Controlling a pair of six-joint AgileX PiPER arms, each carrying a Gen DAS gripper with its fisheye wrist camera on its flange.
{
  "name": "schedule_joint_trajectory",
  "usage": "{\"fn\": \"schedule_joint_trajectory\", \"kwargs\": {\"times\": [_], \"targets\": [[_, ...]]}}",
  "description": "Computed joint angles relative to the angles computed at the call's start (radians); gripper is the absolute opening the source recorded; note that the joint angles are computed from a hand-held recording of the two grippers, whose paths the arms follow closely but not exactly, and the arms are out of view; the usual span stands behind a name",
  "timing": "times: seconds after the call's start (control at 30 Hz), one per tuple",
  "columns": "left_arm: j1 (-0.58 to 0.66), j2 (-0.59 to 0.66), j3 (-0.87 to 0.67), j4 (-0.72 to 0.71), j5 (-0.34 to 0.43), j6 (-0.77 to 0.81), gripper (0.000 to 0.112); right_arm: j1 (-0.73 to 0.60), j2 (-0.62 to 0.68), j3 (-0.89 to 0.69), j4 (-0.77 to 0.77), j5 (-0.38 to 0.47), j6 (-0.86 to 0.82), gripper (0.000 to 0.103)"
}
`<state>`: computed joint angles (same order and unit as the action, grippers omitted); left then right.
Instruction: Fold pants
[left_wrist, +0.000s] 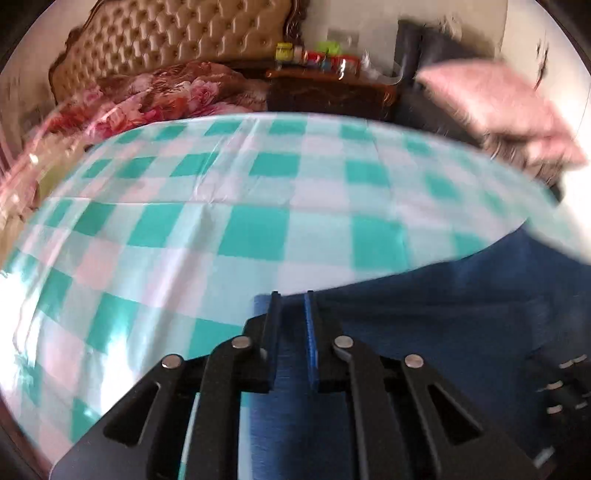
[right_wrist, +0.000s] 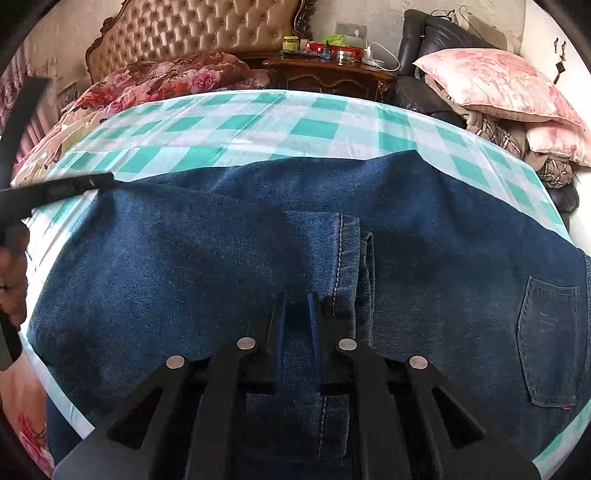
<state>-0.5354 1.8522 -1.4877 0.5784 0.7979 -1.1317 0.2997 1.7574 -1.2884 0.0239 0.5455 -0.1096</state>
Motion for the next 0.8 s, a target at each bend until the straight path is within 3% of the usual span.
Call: {"fn": "schedule_joint_trajectory", "kwargs": {"times": [0.1, 0.17, 0.3, 0.4, 0.57, 0.7, 0.77, 0.8], "targets": [[-0.043, 0.017, -0.01, -0.089, -0.08, 0.176, 0.023, 0.022, -0.012, 0.029, -0.08, -0.027, 0.066, 0.012], [-0.057, 0.086, -0.069, -0.098, -0.024, 0.202, 0.026, 0.026, -0.015, 0.034, -0.099, -0.03, 0.088, 0.012], [-0.07, 0.049, -0.033, 0.088, 0.113, -0.079, 0.025, 0.02, -0.013, 0.028, -0.082, -0.022, 0.068, 0.012], [-0.108, -0.082, 0.132, 0.116, 0.022, -0.17, 0.03, 0.021, -0.013, 0.03, -0.087, -0.026, 0.076, 0.012], [-0.256, -0.135, 0.301, 0.138, 0.074, -0.342, 0.033, 0.024, -0.02, 0.043, -0.093, -0.04, 0.083, 0.012], [-0.361, -0.173, 0.333, 0.161, 0.196, -0.498, 0.054, 0.042, -0.019, 0.042, -0.149, -0.038, 0.14, 0.013], [-0.391, -0.199, 0.331, 0.177, 0.222, -0.537, 0.056, 0.048, -0.013, 0.024, -0.165, -0.011, 0.16, 0.013], [-0.411, -0.2, 0.325, 0.2, 0.24, -0.549, 0.063, 0.049, -0.012, 0.004, -0.164, 0.024, 0.169, 0.013]]}}
